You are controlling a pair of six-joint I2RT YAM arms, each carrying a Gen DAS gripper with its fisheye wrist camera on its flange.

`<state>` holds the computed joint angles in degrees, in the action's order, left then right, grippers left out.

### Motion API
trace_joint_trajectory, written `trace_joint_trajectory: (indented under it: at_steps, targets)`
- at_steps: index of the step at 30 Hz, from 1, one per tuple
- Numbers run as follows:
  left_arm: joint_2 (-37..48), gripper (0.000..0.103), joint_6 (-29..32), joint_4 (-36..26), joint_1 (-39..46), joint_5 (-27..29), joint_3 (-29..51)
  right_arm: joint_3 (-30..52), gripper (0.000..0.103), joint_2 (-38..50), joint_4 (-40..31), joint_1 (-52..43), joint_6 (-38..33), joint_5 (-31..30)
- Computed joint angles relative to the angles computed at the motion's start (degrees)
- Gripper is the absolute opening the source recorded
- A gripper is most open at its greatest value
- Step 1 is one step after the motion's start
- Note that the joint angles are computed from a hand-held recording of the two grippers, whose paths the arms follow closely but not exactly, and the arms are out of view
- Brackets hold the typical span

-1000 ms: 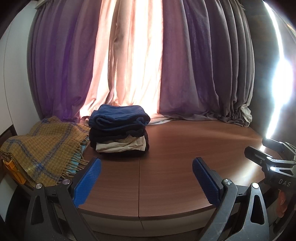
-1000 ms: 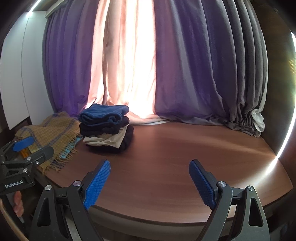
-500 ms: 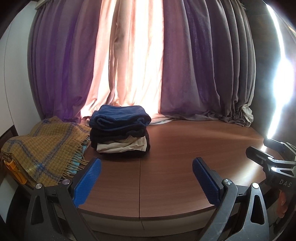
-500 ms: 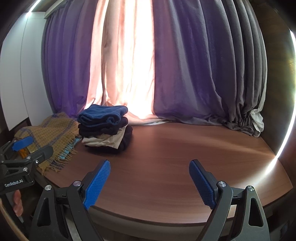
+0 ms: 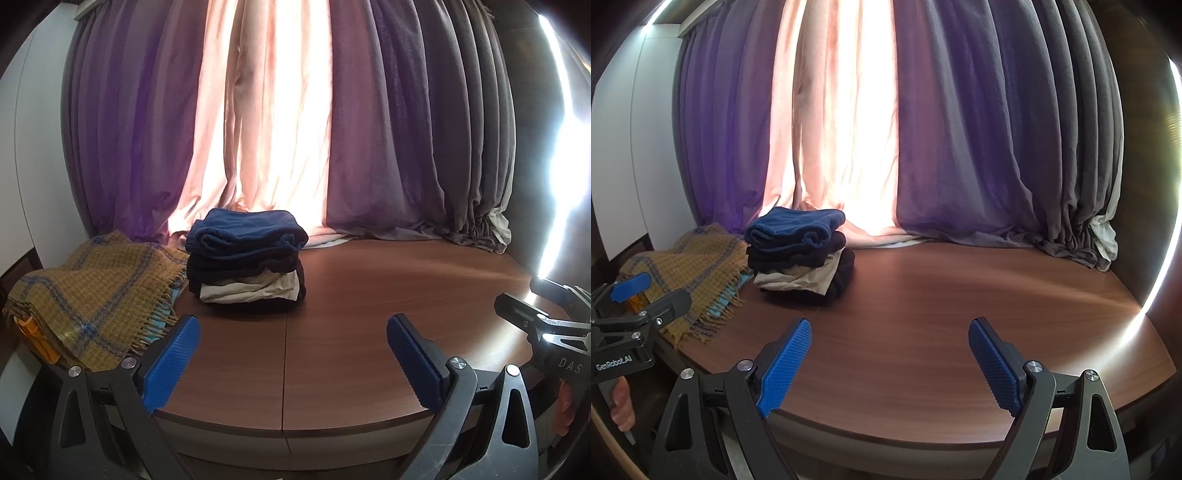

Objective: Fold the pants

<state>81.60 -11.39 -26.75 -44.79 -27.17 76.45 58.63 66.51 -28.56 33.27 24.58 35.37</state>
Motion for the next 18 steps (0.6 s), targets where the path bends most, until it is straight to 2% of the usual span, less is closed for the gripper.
trace_joint_trajectory:
  at_steps: [18]
  targets:
    - [-0.31,0.103,-0.37,-0.36,-0.47,-1.24,-0.27,-0.41,0.088,-0.56,-0.18,0.15,-0.06,-0.08]
